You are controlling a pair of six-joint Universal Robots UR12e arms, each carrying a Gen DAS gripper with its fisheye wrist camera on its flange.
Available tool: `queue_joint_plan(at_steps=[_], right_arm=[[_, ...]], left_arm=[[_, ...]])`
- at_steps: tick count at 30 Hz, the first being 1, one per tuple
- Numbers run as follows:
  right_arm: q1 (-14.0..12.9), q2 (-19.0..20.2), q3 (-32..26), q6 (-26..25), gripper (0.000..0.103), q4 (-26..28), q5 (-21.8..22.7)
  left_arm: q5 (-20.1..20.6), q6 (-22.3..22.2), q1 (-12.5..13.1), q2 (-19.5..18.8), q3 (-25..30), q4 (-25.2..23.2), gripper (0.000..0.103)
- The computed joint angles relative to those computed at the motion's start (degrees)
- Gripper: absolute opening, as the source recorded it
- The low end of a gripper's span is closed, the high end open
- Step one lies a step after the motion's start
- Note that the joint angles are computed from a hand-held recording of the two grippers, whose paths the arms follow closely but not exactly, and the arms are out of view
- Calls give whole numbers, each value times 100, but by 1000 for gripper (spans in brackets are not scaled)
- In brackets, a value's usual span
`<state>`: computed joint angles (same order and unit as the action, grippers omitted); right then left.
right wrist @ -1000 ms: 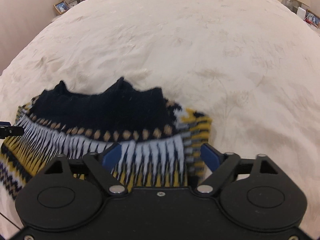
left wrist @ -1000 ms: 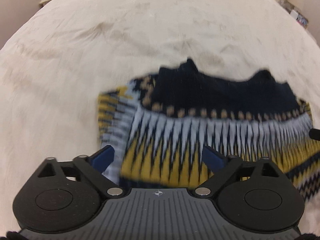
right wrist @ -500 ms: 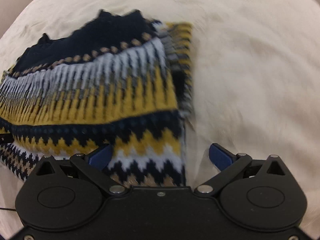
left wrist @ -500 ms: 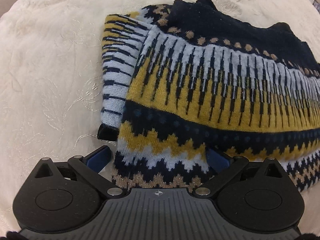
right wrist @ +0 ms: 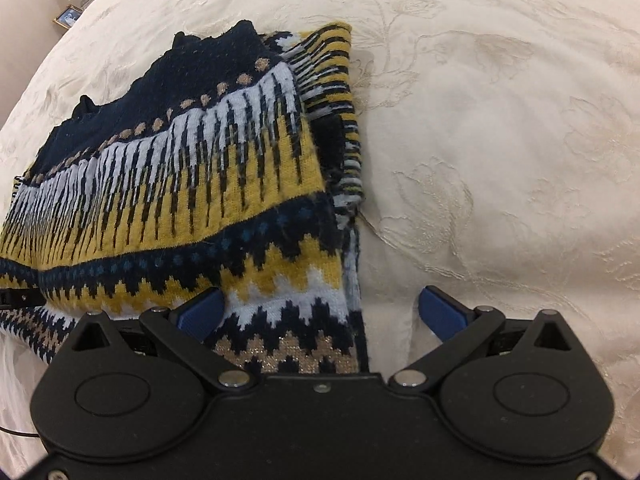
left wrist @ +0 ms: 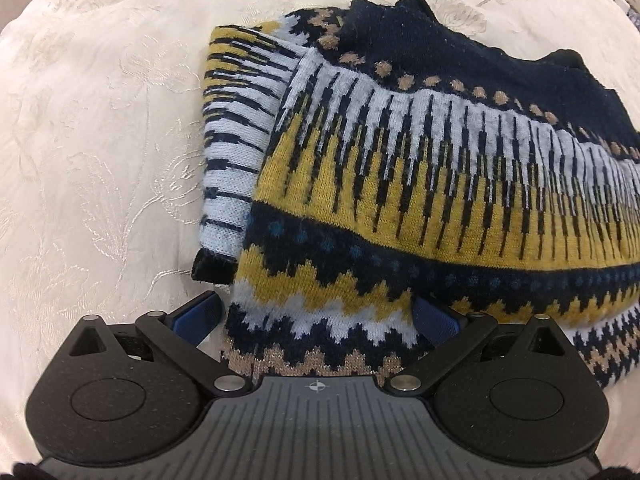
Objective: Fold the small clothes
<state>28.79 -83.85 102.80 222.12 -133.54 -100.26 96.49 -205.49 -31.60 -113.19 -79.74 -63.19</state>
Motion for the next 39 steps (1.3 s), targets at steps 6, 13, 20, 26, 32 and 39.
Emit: queue_joint_plan(at_steps=[6, 13, 20, 26, 32, 39], right_arm=[[81, 88, -101, -59, 103, 131, -184], [64, 180, -213, -485, 103, 182, -161], [-150, -121, 278, -480, 103, -982, 395], [-426, -80, 344, -493, 99, -1576, 985], [-624, 213, 121, -464, 98, -1754, 1457], [-638, 330, 137, -467, 103, -2027, 1621]], left_arm=[[73, -11, -20, 32, -71, 129, 103], [77, 2, -22, 23, -66, 126, 103], [57, 28, -13, 26, -60, 115, 103], [89, 31, -26, 18, -58, 126, 103], [66, 63, -25, 51, -125, 239, 103], [-300, 7, 0, 206, 12, -40, 96]])
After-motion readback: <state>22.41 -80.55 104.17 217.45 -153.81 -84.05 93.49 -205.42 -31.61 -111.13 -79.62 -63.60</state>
